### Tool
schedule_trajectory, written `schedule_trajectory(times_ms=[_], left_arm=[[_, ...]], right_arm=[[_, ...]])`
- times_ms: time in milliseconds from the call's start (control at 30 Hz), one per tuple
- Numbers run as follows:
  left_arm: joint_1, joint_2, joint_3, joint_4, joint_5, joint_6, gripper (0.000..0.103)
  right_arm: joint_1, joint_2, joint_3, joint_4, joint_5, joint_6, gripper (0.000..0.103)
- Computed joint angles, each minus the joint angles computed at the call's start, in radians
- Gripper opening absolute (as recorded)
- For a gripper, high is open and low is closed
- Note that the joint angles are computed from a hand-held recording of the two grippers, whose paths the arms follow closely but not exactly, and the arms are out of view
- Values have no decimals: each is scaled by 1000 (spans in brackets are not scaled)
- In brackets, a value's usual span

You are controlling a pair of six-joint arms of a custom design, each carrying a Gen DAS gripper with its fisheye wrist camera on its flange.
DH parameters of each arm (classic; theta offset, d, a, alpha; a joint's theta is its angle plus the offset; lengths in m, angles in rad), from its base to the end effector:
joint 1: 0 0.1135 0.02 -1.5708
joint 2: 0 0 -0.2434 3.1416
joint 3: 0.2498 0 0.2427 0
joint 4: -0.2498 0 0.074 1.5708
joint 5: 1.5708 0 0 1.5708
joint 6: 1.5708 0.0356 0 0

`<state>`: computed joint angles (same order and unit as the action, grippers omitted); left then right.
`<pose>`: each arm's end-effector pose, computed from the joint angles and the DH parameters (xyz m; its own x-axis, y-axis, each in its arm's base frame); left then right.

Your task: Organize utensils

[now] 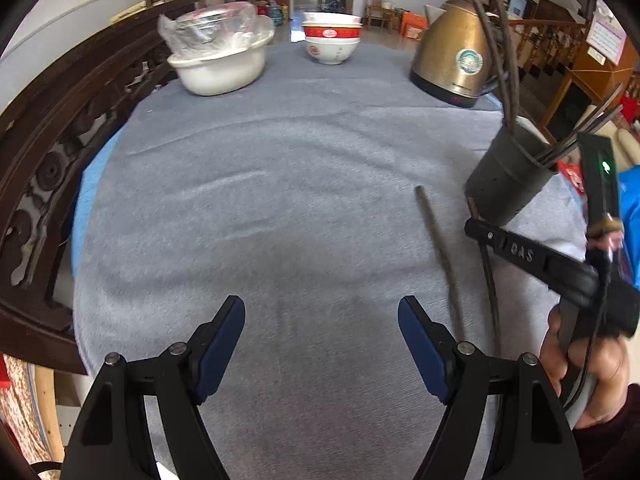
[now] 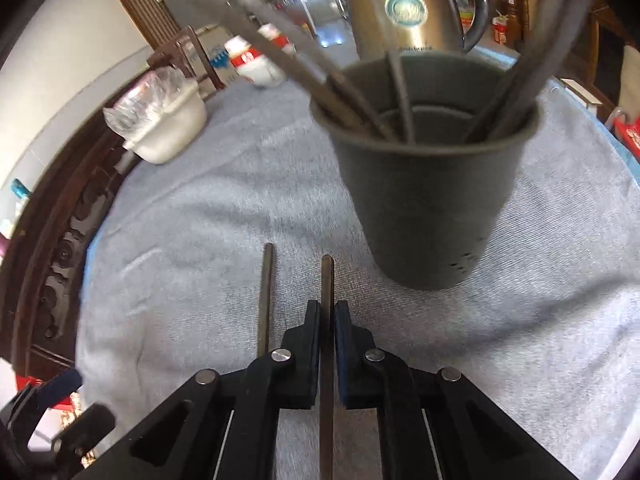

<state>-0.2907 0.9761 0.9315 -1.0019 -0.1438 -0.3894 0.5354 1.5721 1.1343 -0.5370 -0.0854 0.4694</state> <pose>0.1700 -0.0455 0.2700 -0.8489 -0.1382 -0.5102 -0.1160 0.9904 -0.0753 0.2738 0.1660 0.2209 -0.8834 0.0000 -0.4687 -0.1681 0.9335 0.3169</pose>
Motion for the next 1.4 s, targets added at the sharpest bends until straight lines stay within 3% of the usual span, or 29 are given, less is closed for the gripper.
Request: schedule_trajectory(times_ms=[267, 400, 500, 600, 800, 867, 1033, 1233, 1400], left_arm=[[-3, 266, 140, 67, 148, 36, 79], [-9, 433, 243, 80, 203, 38, 68], [-28, 541, 324, 76, 205, 22, 66], [-35, 604, 369, 76, 205, 14, 54], [-34, 699, 422, 79, 205, -3, 43], [-39, 708, 429, 93, 194, -7, 40], [-19, 710, 426, 102, 205, 10, 10], [-20, 535, 324, 119, 190, 10, 6], [-48, 323, 311, 63, 166, 23, 6]], right_arm=[[-81, -272, -134, 8, -121, -84, 7], [-144, -419, -180, -22, -185, -102, 7], [-180, -496, -198, -46, -208, -109, 7], [-241, -573, -217, -86, -242, -136, 7], [-307, -623, -222, -122, -286, -144, 7], [-313, -630, -223, -129, -290, -146, 7], [-285, -646, -230, -124, -266, -129, 7], [-248, -666, -207, -124, -224, -113, 7], [-203, -692, -156, -132, -157, -104, 7]])
